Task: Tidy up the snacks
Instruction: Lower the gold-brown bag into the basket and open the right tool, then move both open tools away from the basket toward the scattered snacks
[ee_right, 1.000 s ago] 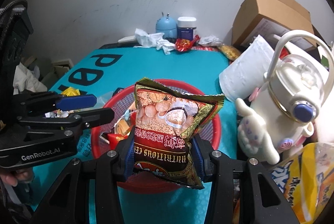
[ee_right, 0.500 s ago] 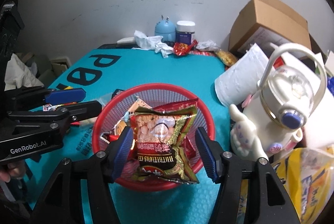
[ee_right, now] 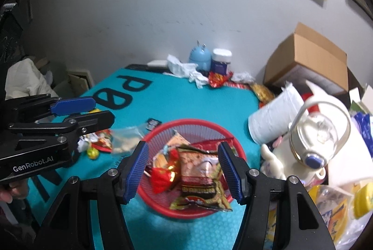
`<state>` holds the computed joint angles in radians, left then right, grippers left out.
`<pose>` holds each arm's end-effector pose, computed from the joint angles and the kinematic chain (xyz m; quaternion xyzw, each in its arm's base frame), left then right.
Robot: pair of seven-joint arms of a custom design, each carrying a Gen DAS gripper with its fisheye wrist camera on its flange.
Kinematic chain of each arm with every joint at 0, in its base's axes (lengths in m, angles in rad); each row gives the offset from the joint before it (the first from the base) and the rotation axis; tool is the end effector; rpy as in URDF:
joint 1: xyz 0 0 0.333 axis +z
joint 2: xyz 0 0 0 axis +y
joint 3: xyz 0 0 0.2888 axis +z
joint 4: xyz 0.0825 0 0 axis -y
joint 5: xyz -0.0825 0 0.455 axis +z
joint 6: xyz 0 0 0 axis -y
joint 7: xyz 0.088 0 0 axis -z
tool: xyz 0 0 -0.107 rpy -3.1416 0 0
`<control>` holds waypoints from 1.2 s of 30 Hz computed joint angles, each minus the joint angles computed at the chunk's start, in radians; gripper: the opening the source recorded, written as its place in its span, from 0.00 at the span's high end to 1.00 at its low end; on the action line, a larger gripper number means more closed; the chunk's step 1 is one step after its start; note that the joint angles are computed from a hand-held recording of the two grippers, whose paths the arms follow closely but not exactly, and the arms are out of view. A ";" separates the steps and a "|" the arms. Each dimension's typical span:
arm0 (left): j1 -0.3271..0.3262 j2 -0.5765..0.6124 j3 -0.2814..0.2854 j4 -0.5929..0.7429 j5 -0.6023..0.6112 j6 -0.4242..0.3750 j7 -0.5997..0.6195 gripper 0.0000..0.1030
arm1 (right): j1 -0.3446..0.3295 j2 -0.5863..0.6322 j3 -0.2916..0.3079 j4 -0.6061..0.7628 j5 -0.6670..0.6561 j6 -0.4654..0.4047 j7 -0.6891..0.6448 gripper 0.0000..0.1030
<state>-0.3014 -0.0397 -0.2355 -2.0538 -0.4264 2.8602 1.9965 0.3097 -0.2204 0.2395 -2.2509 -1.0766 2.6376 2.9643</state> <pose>0.5728 -0.3161 0.4942 -0.4193 0.8033 -0.3878 0.1687 0.4901 0.3295 0.4504 -0.6245 0.6305 -0.3394 0.3119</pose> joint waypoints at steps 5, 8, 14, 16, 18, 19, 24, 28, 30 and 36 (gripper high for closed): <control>-0.001 -0.061 0.012 -0.060 0.015 0.031 -0.025 0.60 | 0.010 0.000 0.014 0.015 -0.034 0.014 0.004 0.40; -0.008 -0.097 0.027 -0.094 0.012 0.037 -0.037 0.60 | 0.017 0.006 0.017 0.026 -0.049 0.030 0.003 0.40; -0.006 -0.169 0.048 -0.176 0.059 0.078 -0.096 0.60 | 0.039 0.037 0.019 0.057 -0.066 0.048 -0.007 0.40; 0.000 -0.193 0.057 -0.204 0.084 0.085 -0.127 0.60 | 0.050 0.058 0.017 0.075 -0.068 0.059 -0.016 0.40; -0.003 -0.213 0.070 -0.228 0.095 0.092 -0.144 0.60 | 0.061 0.079 0.012 0.092 -0.072 0.073 -0.019 0.40; 0.000 -0.225 0.076 -0.241 0.103 0.094 -0.155 0.60 | 0.067 0.092 0.009 0.103 -0.076 0.085 -0.021 0.40; 0.031 -0.261 0.081 -0.284 0.171 0.101 -0.237 0.60 | 0.102 0.155 -0.012 0.157 -0.059 0.129 -0.065 0.37; 0.050 -0.277 0.091 -0.306 0.210 0.107 -0.284 0.60 | 0.132 0.210 -0.035 0.208 -0.032 0.150 -0.120 0.37; 0.060 -0.275 0.095 -0.308 0.228 0.104 -0.304 0.60 | 0.146 0.240 -0.048 0.236 -0.015 0.161 -0.147 0.37; 0.056 -0.238 0.131 -0.287 0.211 0.092 -0.297 0.60 | 0.190 0.332 -0.090 0.316 0.071 0.186 -0.244 0.37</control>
<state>-0.2451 -0.2775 -0.1047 -2.3411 -0.2150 2.9522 1.6991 0.4993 0.1118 0.1491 -1.9344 -1.0060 2.8238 2.7202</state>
